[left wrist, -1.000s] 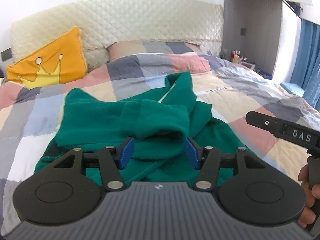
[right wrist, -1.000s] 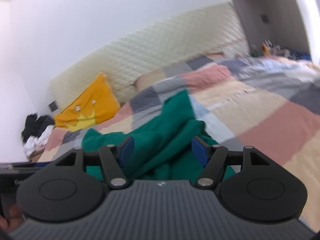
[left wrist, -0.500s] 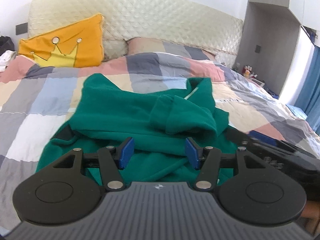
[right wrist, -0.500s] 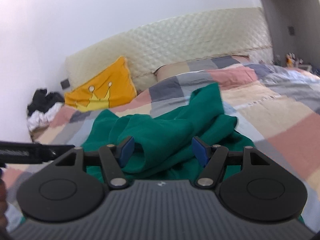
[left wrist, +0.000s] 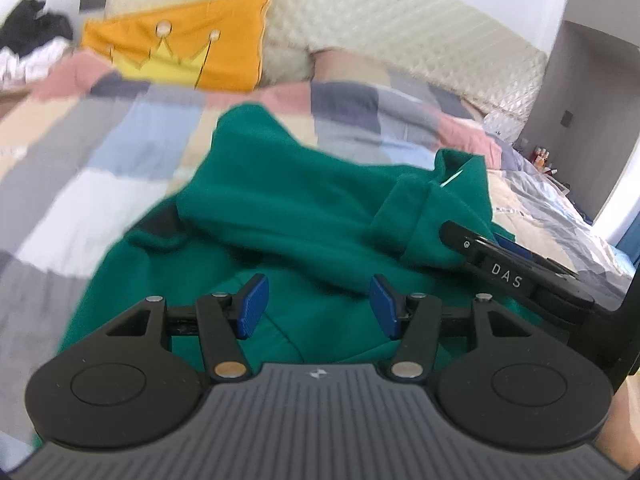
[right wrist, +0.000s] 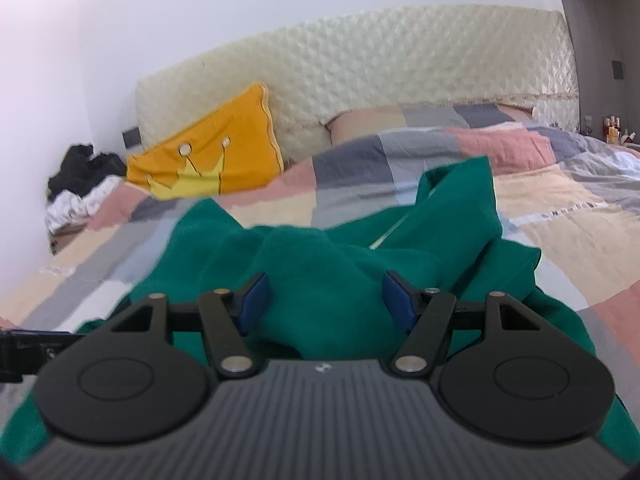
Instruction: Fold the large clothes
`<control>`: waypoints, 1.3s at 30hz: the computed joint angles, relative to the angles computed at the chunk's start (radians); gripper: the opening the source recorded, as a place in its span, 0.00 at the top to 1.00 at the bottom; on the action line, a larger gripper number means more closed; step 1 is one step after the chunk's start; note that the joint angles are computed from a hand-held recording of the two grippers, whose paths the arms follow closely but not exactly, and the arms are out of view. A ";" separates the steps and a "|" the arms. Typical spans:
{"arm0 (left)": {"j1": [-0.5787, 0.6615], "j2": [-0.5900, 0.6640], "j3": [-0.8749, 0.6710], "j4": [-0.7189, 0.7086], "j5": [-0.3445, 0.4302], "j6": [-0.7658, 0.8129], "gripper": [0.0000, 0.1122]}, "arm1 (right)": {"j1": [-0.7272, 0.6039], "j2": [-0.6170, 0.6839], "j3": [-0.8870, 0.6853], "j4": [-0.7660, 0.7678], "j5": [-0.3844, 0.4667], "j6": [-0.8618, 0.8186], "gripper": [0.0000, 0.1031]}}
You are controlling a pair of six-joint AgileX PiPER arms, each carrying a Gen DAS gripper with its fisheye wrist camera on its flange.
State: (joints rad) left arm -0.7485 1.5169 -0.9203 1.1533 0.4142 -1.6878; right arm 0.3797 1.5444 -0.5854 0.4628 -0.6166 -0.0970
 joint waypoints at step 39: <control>0.082 0.064 0.023 0.058 -0.124 -0.121 0.45 | 0.083 -0.128 0.093 0.167 -0.098 -0.030 0.57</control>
State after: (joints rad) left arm -0.6666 1.5809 -0.8973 1.2117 0.2905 -1.8083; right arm 0.4631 1.4160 -0.4927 0.6294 -0.7148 -0.1265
